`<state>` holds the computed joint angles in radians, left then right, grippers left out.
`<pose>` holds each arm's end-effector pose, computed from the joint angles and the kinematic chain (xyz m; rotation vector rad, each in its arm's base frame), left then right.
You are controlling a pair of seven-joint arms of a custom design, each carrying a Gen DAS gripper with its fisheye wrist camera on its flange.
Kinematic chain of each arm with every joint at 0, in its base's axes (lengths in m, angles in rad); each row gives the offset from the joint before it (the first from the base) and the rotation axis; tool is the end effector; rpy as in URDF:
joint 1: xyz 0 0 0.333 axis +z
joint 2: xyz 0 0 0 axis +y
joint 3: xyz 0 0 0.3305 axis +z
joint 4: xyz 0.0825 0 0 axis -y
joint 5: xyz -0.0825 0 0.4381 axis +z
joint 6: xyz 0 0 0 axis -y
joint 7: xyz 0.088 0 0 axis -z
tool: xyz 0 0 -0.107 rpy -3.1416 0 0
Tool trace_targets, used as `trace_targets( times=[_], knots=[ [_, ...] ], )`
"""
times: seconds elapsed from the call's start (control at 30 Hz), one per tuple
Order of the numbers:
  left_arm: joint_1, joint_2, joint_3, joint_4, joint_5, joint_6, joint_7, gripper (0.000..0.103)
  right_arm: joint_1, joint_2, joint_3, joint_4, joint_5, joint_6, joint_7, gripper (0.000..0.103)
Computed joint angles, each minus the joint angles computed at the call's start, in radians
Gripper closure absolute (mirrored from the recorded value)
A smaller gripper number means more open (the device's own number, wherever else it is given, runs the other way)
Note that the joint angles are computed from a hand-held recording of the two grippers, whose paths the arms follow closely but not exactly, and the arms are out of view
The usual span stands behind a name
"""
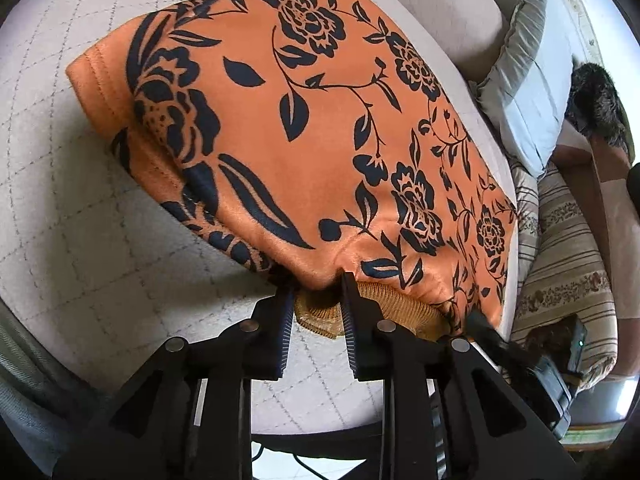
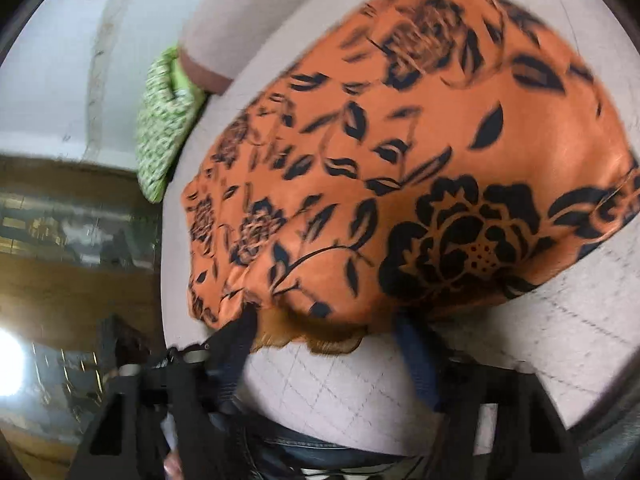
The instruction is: Fold small clothes
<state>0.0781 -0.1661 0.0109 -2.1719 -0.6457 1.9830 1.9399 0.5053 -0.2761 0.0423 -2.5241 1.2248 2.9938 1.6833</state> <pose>0.5508 0.0114 0.4653 1.9239 -1.9372 0.6863 0.4533 0.1979 0.4083 -0.9536 2.1055 0.3049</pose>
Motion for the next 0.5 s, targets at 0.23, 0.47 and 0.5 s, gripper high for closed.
trace_targets(
  times=[0.23, 0.47, 0.5],
  knots=[
    [-0.008, -0.04, 0.004, -0.023, -0.007, 0.051, 0.048, 0.093, -0.172, -0.078, 0.149, -0.067, -0.477, -0.018, 0.424, 0.094],
    [-0.009, 0.001, 0.004, -0.005, 0.034, 0.04, 0.022, 0.095, -0.027, -0.009, -0.003, -0.047, -0.418, -0.031, 0.363, 0.094],
    [-0.006, 0.0, 0.009, 0.003, 0.027, 0.015, 0.027, 0.095, 0.009, -0.02, -0.028, -0.054, -0.341, -0.014, 0.314, 0.091]
  ],
)
